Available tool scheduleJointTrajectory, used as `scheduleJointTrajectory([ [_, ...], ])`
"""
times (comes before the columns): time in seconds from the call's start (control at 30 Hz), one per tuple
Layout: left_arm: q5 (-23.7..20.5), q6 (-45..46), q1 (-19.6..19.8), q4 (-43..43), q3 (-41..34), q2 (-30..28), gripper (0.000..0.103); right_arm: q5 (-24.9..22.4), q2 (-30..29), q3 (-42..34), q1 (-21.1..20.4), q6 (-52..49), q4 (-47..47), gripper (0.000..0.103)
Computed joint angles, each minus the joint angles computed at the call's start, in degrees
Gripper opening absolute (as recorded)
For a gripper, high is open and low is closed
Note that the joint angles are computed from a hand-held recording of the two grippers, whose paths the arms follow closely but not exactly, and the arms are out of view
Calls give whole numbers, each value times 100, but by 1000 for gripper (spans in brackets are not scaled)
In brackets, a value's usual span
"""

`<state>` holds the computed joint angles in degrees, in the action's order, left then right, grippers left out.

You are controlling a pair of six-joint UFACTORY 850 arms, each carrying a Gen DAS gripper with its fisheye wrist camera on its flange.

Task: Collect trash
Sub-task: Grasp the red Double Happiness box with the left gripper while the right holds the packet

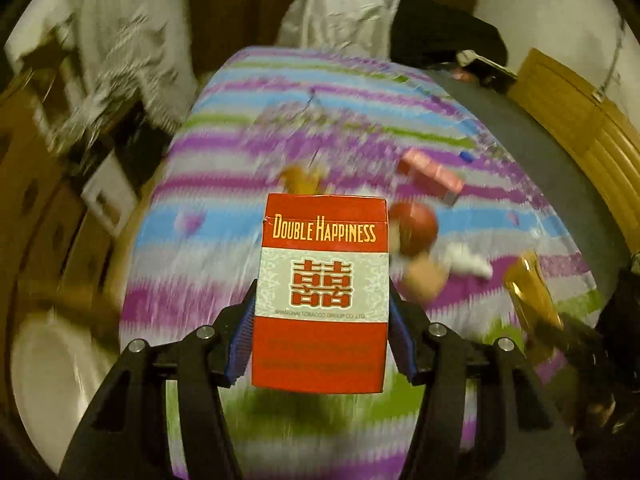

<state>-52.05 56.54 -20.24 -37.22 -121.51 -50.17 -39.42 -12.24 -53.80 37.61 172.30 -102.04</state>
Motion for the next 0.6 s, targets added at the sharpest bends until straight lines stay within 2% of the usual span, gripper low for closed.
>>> scheduleJointTrajectory([
  [0.13,-182,-54,301,-201,626,114,55,84,-504,-422,91,-359,591,48],
  [0.17,24,-58,307,-204,800,108,55,180,-605,-457,65,-306,641,48],
  [0.23,1068,283,179,-122,1450,268,55,275,-896,-642,32,-557,1086,48],
  [0.3,1783,682,103,-156,1844,325,55,337,-1195,-894,28,-1031,1603,48],
  [0.37,2027,753,73,-180,1904,169,55,131,-1348,-985,76,-1014,1593,50],
  [0.43,2538,1451,46,-838,2271,339,59,85,-1419,-1105,102,-1287,1802,56],
  [0.47,2569,1560,40,-900,2326,373,65,7,-1435,-1167,130,-1465,1964,59],
  [0.53,2341,1658,96,-1108,2366,443,72,-377,-1472,-1307,246,-1844,2279,80],
  [0.6,2157,1932,185,-1548,2436,510,78,-626,-1550,-1482,273,-2437,2616,83],
])
